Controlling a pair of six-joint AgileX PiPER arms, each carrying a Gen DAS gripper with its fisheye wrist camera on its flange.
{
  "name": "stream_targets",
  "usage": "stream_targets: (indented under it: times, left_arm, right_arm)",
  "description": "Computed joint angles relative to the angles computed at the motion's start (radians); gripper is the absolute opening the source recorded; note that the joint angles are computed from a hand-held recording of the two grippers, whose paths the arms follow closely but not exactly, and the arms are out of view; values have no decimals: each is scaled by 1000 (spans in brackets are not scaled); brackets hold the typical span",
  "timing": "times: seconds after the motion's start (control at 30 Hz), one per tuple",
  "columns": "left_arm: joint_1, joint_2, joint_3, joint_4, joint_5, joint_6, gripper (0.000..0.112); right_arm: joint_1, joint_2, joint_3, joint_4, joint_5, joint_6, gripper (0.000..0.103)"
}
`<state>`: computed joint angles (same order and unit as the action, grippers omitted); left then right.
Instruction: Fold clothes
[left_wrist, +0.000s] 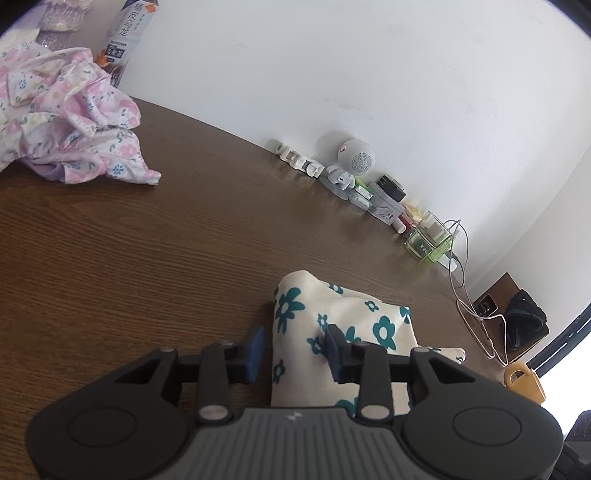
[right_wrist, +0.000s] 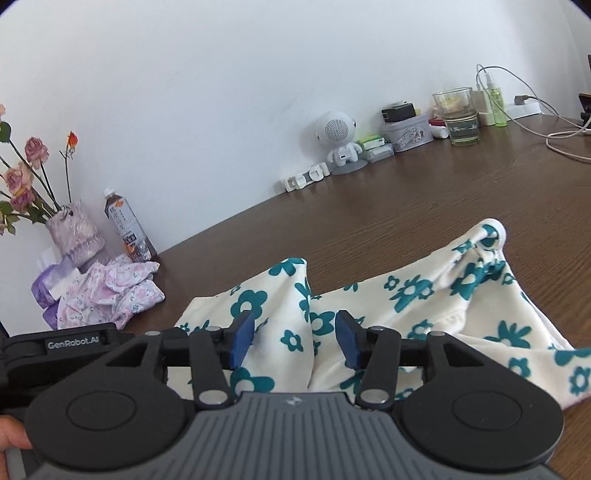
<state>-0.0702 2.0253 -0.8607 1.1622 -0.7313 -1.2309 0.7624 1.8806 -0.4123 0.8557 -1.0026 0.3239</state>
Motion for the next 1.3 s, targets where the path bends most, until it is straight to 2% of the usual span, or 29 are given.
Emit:
stream_targets:
  times: [0.17, 0.2, 0.23, 0.4, 0.5, 0.57, 0.63, 0.77, 0.83, 0.97, 1.0, 1.13, 1.27, 1.3]
  left_arm:
    - [14, -25, 47, -20, -20, 32, 32]
    - [13, -23, 48, -21, -25, 46, 25]
    - [11, -22, 50, -21, -31, 61, 20]
    - [10, -12, 50, -29, -45, 90, 14]
    - [15, -7, 44, -20, -50, 72, 15]
    - [13, -14, 46, -18, -37, 55, 21]
    - [21, -26, 49, 10, -35, 20, 26]
    - [49, -58, 86, 59, -46, 15, 38]
    - [57, -66, 105, 63, -49, 32, 38]
    - [60, -63, 110, 71, -66, 50, 37]
    - [63, -58, 108, 82, -77, 49, 32]
    - [67, -46, 107, 83, -99, 65, 20]
    - [69, -39, 100, 89, -104, 52, 20]
    - [67, -44, 103, 86, -98, 51, 24]
  right_arm:
    - [75, -15, 14, 66, -28, -52, 49]
    - [77, -17, 6, 76, -14, -72, 46]
    - [69, -19, 0, 68, 8, -80, 39]
    - [48, -15, -9, 27, 38, -74, 28]
    - [49, -7, -17, 26, 44, -87, 27]
    - [33, -3, -1, -18, 28, -32, 28]
    - [29, -4, 17, -38, 3, 16, 34]
    - [97, -11, 44, 36, -57, 16, 36]
    - [139, -13, 54, 79, -77, 7, 40]
    - [156, -13, 46, 101, -56, -9, 40]
    - [152, -12, 42, 100, -47, -13, 39]
    - [136, -7, 27, 92, -12, -26, 25]
    - [117, 0, 26, 57, -4, -2, 23]
    - [112, 1, 28, 47, -5, 7, 23]
